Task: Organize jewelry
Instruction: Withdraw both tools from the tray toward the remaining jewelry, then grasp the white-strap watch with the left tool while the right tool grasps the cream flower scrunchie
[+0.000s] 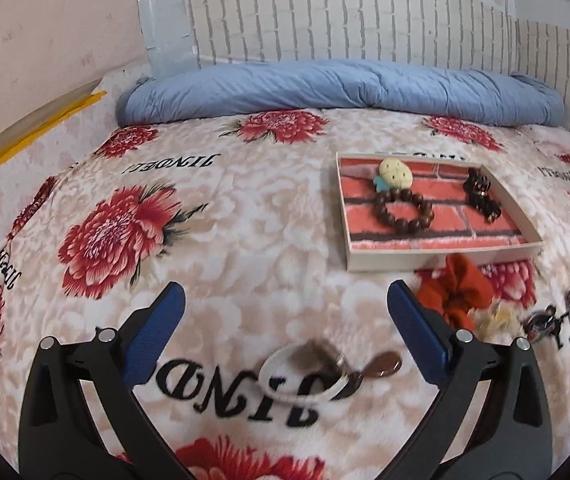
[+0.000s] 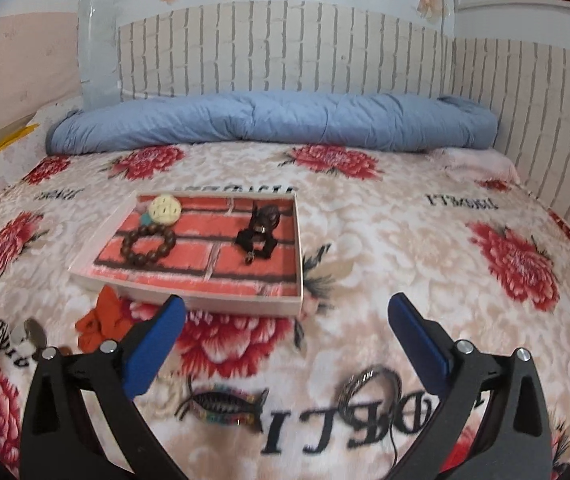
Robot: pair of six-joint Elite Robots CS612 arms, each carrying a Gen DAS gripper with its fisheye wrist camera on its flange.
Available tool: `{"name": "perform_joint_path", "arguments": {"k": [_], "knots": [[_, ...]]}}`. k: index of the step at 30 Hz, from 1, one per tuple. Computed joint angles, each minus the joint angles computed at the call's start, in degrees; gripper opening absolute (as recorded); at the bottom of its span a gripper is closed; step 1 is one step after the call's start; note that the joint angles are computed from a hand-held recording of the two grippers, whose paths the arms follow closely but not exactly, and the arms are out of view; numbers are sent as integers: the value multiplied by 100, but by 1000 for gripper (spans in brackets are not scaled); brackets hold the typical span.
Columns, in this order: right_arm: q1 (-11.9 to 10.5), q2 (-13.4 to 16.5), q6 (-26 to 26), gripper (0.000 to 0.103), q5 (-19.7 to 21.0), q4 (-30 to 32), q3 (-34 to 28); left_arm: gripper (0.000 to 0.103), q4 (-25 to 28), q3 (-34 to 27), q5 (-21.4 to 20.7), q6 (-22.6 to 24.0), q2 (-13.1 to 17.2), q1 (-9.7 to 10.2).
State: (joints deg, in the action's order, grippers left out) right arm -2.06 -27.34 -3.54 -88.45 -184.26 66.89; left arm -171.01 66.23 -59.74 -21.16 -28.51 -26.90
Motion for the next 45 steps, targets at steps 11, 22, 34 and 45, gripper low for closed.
{"name": "perform_joint_path", "arguments": {"k": [11, 22, 34, 45], "knots": [[-32, 52, -216, 99, -28, 257, 217, 98, 164, 317, -231, -304, -22, 11], [43, 141, -207, 99, 159, 599, 165, 98, 274, 334, -299, -431, 96, 16], [122, 202, -319, 99, 128, 645, 111, 98, 402, 247, -361, -438, 180, 46], [227, 172, -366, 89, 174, 685, 90, 91, 374, 189, -705, -303, 199, 132]]}}
